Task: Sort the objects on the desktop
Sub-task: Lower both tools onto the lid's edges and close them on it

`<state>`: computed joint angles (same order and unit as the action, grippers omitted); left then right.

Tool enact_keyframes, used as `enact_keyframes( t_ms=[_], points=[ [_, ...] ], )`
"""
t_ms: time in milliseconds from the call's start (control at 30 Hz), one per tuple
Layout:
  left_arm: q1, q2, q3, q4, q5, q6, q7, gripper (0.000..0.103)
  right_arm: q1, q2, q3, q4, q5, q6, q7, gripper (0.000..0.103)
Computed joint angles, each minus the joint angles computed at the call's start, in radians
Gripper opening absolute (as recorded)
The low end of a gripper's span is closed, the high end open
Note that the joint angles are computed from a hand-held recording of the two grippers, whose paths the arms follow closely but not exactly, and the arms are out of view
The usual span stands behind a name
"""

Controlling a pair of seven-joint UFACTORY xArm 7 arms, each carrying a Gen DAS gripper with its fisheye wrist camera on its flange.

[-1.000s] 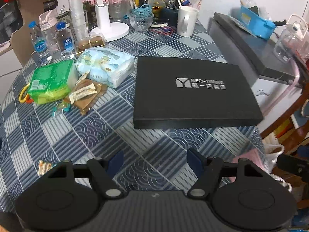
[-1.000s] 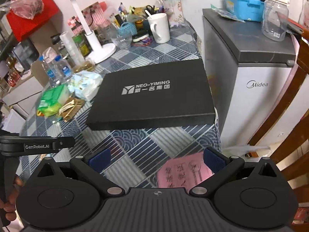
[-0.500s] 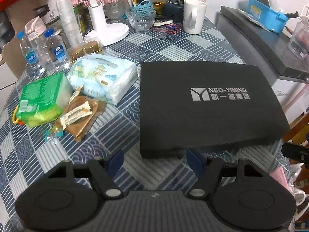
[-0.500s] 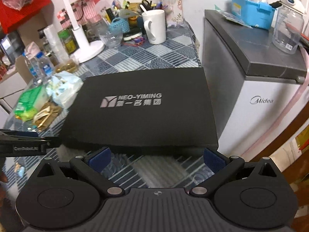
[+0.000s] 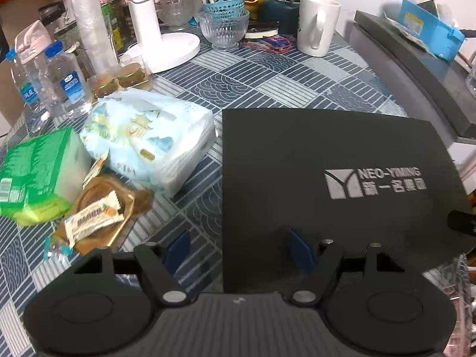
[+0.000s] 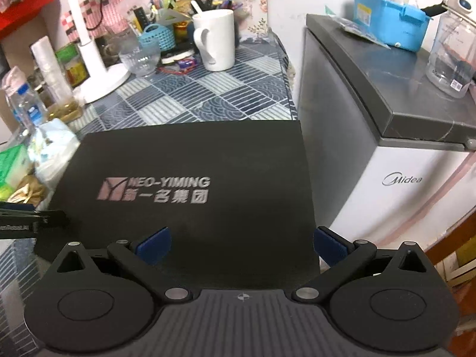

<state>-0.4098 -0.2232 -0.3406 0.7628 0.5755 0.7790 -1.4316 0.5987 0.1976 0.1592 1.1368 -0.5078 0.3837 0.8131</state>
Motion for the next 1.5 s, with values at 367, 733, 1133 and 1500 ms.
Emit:
enact_keyframes(
  t_ms=[367, 733, 1133, 1500],
  points=[
    [0.08, 0.0, 0.036, -0.087, 0.056, -0.26, -0.03, 0.103, -0.005, 0.099, -0.035, 0.056, 0.049, -0.061, -0.05, 0.103],
    [0.138, 0.064, 0.04, -0.092, 0.12, -0.442, -0.128, 0.103, -0.018, 0.132, -0.054, 0.037, 0.197, -0.18, -0.084, 0.103],
    [0.056, 0.002, 0.039, -0.064, -0.106, -0.269, -0.019, 0.103, -0.005, 0.055, -0.039, -0.021, 0.225, -0.135, -0.073, 0.103],
    [0.008, -0.146, -0.01, -0.071, -0.255, -0.105, 0.043, 0.103, -0.052, -0.128, 0.055, -0.152, 0.305, -0.092, -0.114, 0.103]
  ],
)
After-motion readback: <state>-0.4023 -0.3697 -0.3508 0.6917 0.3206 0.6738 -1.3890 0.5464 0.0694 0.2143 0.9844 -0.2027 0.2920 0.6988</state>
